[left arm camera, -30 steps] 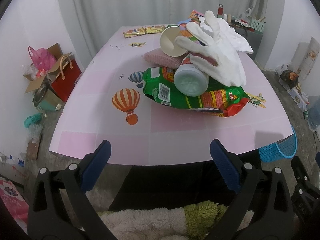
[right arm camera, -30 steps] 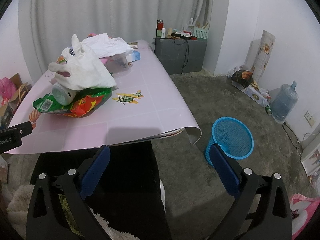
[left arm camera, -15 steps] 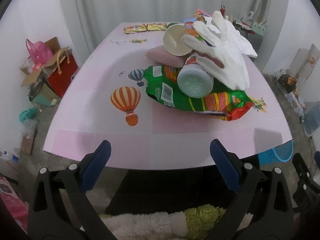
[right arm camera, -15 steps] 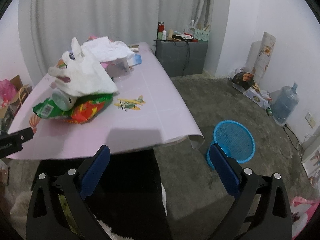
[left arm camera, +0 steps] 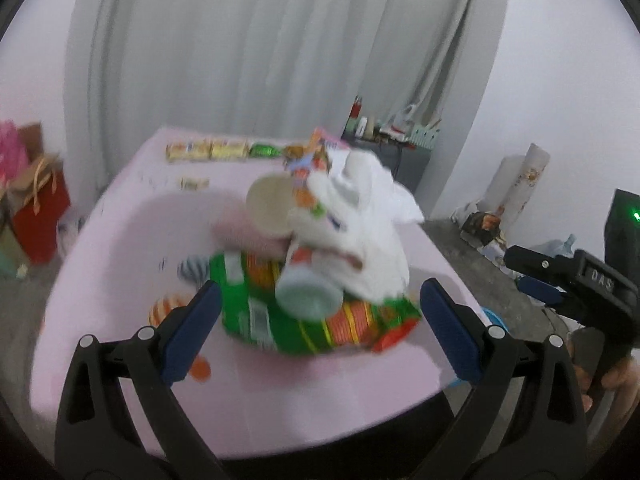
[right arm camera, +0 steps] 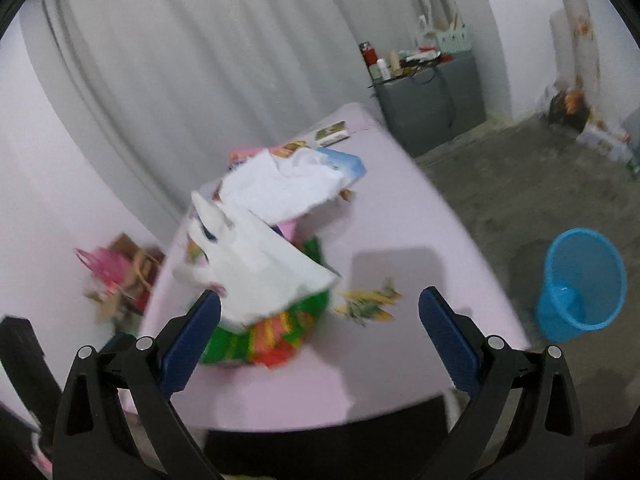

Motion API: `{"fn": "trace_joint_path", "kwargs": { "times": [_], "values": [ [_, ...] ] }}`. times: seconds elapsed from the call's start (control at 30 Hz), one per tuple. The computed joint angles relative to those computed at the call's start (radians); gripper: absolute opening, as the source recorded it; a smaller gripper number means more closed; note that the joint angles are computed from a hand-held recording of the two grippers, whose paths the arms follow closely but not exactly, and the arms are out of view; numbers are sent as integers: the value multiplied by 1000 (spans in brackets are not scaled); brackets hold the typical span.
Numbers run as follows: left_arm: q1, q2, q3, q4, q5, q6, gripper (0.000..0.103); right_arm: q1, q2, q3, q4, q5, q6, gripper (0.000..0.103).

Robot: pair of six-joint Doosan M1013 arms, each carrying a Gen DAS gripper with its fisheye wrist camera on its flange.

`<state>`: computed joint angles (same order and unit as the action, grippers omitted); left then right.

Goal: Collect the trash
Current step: 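Reach the right gripper into the pile and grasp the white plastic bag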

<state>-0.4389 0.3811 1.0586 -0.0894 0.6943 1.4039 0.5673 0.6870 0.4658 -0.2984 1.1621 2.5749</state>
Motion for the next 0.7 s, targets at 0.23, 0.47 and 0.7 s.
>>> {"fn": "trace_joint_path", "kwargs": {
  "times": [0.23,0.47,0.7],
  "values": [
    [11,98,-158,-55,51,105,95,-94,-11,82,329,-256,16,92],
    [25,197,-311,-118,199,135,71,-169,33,108,627,-374,0,89],
    [38,230,-361,-134,281,122,32,-203,91,47,754,-382,-30,70]
  ]
}}
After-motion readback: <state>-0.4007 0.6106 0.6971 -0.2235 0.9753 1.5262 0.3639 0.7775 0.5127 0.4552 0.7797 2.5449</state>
